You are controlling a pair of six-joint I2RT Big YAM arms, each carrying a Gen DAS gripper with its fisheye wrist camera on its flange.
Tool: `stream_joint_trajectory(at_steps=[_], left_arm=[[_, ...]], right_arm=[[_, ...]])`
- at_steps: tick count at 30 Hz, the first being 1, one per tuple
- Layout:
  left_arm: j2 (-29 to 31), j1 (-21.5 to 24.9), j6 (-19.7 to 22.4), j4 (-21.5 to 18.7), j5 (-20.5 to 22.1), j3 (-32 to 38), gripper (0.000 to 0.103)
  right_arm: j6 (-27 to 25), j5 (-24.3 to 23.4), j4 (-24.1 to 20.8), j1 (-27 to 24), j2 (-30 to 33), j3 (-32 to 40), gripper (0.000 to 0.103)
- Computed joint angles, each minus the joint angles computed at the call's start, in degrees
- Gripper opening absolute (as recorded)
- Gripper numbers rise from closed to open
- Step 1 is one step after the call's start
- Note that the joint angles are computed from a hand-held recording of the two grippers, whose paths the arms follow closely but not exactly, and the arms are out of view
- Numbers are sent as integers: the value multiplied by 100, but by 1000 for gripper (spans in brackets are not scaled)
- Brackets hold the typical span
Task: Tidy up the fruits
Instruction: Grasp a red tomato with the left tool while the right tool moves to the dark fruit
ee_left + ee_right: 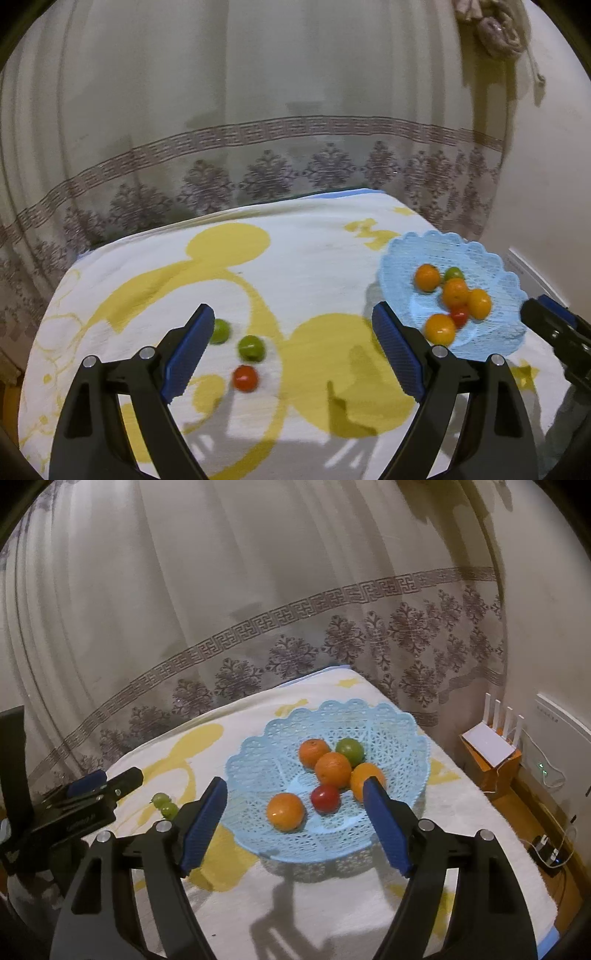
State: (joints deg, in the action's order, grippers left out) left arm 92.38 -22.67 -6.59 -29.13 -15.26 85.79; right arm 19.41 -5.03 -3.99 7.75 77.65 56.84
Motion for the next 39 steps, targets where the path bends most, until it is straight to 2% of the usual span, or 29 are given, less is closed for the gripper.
stream_joint_trajectory(at_steps=[10,22,29,31,39], left_arm=[[-99,300,-77,-35,-40,-246,87],[202,526,-155,-254,228,-269,86],[467,656,-225,-448,407,-140,68],[538,694,-251,-500,480,-109,59],[613,708,-168,-392,740,-131,52]], right_arm=[[-275,-125,-73,325,-59,-47,79],[-875,-492,-369,895,33,-5,80],[-884,-535,-500,1030,120,7,80],[-888,-520,-547,1076,160,27,80],[-881,-514,-687,1151,267,95,80]])
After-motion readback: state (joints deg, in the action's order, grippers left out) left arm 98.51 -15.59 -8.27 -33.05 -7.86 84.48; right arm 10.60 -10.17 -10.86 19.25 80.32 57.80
